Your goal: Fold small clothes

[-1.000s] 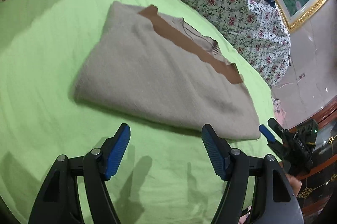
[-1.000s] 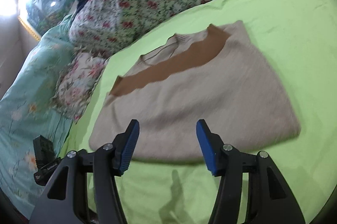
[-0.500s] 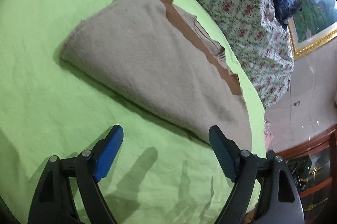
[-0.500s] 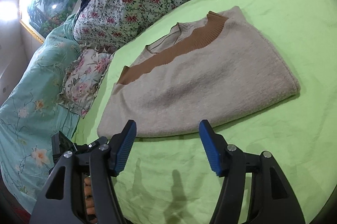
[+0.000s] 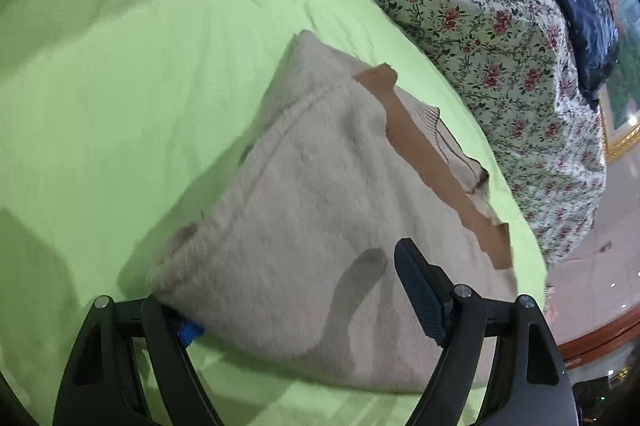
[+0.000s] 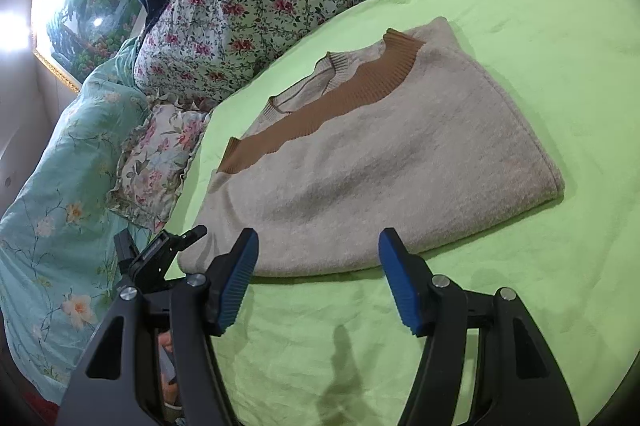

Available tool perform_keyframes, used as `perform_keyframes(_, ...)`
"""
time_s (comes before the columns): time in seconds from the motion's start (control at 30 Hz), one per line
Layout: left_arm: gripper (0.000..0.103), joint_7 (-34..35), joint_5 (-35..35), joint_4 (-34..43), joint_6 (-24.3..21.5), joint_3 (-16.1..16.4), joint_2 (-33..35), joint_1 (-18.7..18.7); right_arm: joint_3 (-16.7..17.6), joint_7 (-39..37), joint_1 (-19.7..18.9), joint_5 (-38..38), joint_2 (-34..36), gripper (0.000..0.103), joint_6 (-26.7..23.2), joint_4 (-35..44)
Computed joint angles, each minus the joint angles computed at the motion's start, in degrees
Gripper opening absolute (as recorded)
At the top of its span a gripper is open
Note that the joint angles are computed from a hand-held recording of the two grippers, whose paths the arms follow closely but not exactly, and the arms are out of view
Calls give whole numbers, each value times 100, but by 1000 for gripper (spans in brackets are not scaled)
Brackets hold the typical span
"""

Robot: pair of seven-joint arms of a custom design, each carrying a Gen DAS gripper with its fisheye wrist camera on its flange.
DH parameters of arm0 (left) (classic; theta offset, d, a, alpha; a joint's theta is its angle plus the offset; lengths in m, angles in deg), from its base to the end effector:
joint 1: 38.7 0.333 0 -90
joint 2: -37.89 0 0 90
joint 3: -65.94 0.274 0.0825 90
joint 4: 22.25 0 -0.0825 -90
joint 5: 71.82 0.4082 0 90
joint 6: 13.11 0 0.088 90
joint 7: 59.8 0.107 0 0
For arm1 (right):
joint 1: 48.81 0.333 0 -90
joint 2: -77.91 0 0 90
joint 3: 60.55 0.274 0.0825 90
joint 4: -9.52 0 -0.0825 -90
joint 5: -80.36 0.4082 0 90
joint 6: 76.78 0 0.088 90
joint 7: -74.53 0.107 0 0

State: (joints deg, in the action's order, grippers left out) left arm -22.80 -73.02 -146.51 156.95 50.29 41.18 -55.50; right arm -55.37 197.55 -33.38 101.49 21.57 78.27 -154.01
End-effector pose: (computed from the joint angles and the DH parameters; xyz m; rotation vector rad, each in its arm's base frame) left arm 0.5154 -0.3245 0.4003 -2.4236 1.6341 -1.1410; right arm 0.3512 0.1165 0.5027 -1.1766 1.9603 -0.0878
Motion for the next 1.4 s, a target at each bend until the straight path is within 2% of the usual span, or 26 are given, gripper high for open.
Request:
perform_keyframes(0.03, 64, -252, 358, 91, -107, 70, 35, -36, -36, -30, 10, 7, 20, 63, 6, 3)
perform_keyframes(0.07, 59, -463, 678, 180, -222, 126, 65, -60, -75, -69, 5, 5, 64, 63, -6, 29)
perform_keyframes(0.1, 49, -591, 879, 229, -277, 157, 72, -65, -116, -122, -12, -1, 111, 63, -11, 57)
perform_keyframes(0.13, 35, -653, 983, 266, -272, 162, 83, -61, -141, -161, -25, 3, 127, 64, -8, 68)
perform_keyframes(0.2, 17, -472, 1002, 336, -279, 119, 78, -36, -241, -285, -25, 42, 184, 63, 36, 99)
perform_keyframes(0.27, 14, -232, 1004, 455, -257, 62, 92, -44, -423, -504, 15, 129, 317, 63, 76, 187)
perform_keyframes(0.33, 10, 354, 588, 542, 5, -88, 108, -21, -608, -765, 39, 225, 499, 64, 86, 331)
perform_keyframes(0.4, 9, 1228, -12, 737, 264, -330, 199, 3, -724, -967, 32, 350, 676, 64, 92, 483)
perform_keyframes(0.47, 9, 1836, -178, 1168, 206, -511, 430, -74, -991, -1328, 152, 582, 947, 63, 84, 716)
perform_keyframes(0.53, 9, 2235, -248, 1555, 55, -641, 690, -149, -1511, -1954, 517, 1049, 1321, 64, 41, 1070)
perform_keyframes(0.63, 9, 2633, 15, 2290, -439, -705, 1244, -405, -2191, -2852, 1040, 1786, 1846, 64, -218, 1622)
perform_keyframes(0.7, 9, 2781, 276, 2762, -775, -675, 1653, -628, -2394, -3234, 1165, 2099, 2241, 64, -523, 1991)
perform_keyframes(0.77, 9, 3045, 144, 2970, -935, -808, 1902, -619, -2613, -3608, 1309, 2502, 2713, 65, -841, 2387)
perform_keyframes(0.9, 8, 3180, 19, 2936, -986, -819, 1954, -680, -2968, -4359, 1589, 3470, 3850, 65, -1563, 3289)
perform_keyframes(1.0, 8, 3347, -122, 2877, -918, -888, 1922, -613, -2973, -4751, 1610, 3966, 4728, 65, -2115, 4059)
perform_keyframes(1.1, 8, 3421, -105, 3016, -1047, -838, 2011, -664, -2772, -4894, 1498, 4167, 5637, 60, -2416, 4965)
perform_keyframes(1.13, 8, 3332, -3, 3080, -1070, -744, 2039, -746, -2697, -4843, 1435, 4159, 5837, 50, -2460, 5175)
perform_keyframes(1.17, 8, 3334, -3, 3043, -1058, -735, 1992, -729, -2624, -4738, 1372, 4062, 6060, 29, -2508, 5420)
perform_keyframes(1.2, 8, 3386, -59, 3042, -1050, -773, 1975, -685, -2554, -4635, 1311, 3933, 6217, 16, -2530, 5616)
perform_keyframes(1.27, 8, 3549, -222, 3083, -1040, -887, 1933, -594, -2418, -4730, 1187, 3823, 6211, 16, -2473, 5731)
perform_keyframes(1.4, 9, 4203, -651, 3625, -1132, -1247, 2255, -521, -2202, -5065, 893, 3409, 5416, 16, -2115, 5271)
